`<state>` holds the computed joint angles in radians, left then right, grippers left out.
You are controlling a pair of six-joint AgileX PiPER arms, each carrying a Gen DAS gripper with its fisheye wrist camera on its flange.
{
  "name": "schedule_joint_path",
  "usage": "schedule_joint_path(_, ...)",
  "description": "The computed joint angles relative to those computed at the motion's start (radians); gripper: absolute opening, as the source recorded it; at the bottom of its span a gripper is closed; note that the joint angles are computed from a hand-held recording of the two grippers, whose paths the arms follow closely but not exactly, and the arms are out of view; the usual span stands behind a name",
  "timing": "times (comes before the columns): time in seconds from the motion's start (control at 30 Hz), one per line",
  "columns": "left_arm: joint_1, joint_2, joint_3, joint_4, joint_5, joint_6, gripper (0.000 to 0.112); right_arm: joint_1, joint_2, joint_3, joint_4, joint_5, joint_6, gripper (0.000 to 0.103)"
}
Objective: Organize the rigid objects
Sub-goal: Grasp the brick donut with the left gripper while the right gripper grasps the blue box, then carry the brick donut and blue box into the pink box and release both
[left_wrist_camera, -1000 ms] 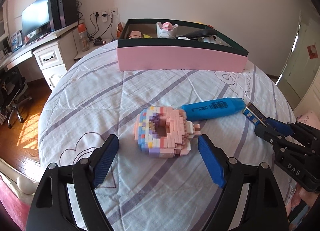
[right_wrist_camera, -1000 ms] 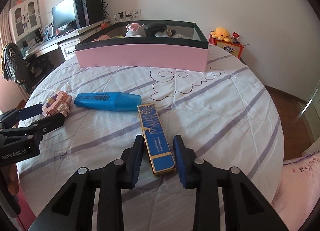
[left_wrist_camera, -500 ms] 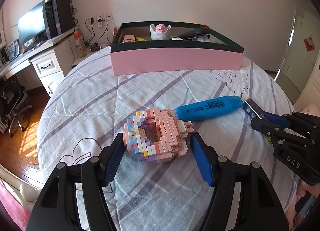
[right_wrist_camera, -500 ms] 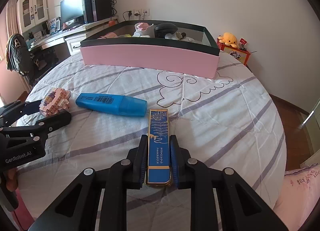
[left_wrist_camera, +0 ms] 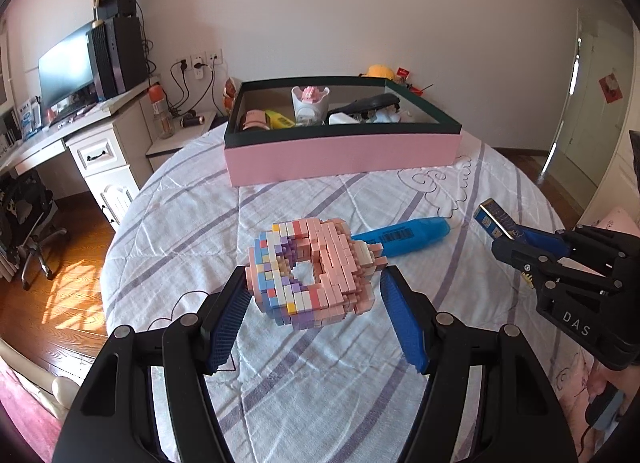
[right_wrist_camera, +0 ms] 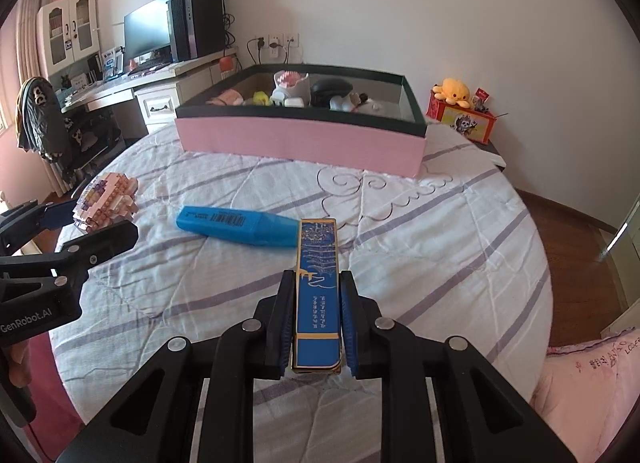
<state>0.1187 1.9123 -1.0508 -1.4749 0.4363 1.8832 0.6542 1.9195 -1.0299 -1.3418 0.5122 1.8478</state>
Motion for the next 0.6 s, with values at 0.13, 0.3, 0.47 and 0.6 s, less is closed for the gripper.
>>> schedule_joint_path(0.13, -0.005, -0.031, 0.009, -0.004, 0.009, 0.005, 0.068, 0.018, -0.042, 0.012, -0.005, 0.033, -0.002, 0.021)
schedule_joint_path(0.3, -0.018, -0.062, -0.002, 0.010, 0.011, -0.020, 0.068, 0.025, -0.090, 0.006, -0.005, 0.066, -0.032, 0.021)
schedule_joint_path(0.47, -0.037, -0.081, -0.044, 0.034, 0.003, -0.066, 0.068, 0.013, -0.123, -0.026, 0.005, 0.085, -0.098, 0.021)
schedule_joint_path(0.6, -0.053, -0.076, -0.102, 0.079, -0.008, -0.128, 0.068, -0.008, -0.133, -0.063, 0.010, 0.086, -0.149, 0.021)
